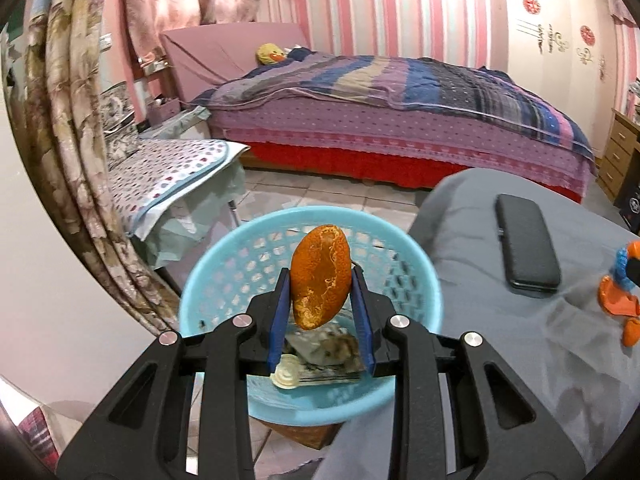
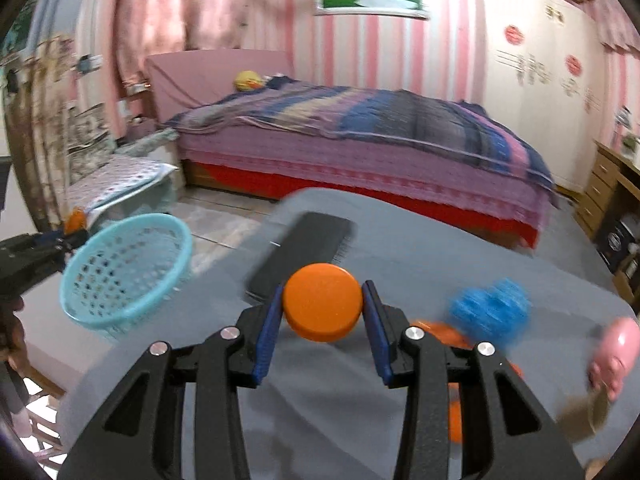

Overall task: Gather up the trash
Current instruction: 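Carry the peel and lid over the blue basket and open both tools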

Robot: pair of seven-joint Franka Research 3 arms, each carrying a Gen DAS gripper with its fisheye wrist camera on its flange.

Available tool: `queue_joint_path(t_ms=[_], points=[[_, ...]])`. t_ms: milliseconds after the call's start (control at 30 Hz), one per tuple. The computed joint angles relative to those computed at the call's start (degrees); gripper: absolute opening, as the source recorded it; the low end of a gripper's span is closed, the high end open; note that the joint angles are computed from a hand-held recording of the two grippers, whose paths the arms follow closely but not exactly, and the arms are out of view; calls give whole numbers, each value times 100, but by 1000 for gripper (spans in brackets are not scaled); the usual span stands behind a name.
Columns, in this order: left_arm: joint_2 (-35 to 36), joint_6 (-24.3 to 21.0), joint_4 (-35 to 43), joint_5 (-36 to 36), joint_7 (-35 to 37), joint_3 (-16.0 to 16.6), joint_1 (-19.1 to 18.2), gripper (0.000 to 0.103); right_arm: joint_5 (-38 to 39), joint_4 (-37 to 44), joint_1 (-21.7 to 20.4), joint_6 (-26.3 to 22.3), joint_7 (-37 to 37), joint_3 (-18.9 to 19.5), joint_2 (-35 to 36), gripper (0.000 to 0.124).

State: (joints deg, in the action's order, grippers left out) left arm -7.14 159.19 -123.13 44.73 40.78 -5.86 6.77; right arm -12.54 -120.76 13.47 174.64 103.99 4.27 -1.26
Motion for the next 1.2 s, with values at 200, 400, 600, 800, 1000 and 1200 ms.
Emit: queue_joint_path(t_ms=[200,400,600,800,1000,1200], points=[[60,-111,26,226,-211,97,160,28,546,736,415,-64,-531,77,583,40],[88,-6,-4,241,-258,214,298,28,1285,1345,754,-135,-1181,87,1110,40],[208,67,-2,-1,-160,305,390,28,1638,1926,988,-291,-1599,82,1588,40],[418,139,80,60,-197,388,468,28,1968,2278,1086,-480,-1923,127,1905,40],[573,426,130,-103,-28,477,486,31,2069,2429,1198,-542,-2033,69,2083,40],[568,555,139,30,-97,466,472,58,2105,2553,1265,-580,-2013,25,2211,40]])
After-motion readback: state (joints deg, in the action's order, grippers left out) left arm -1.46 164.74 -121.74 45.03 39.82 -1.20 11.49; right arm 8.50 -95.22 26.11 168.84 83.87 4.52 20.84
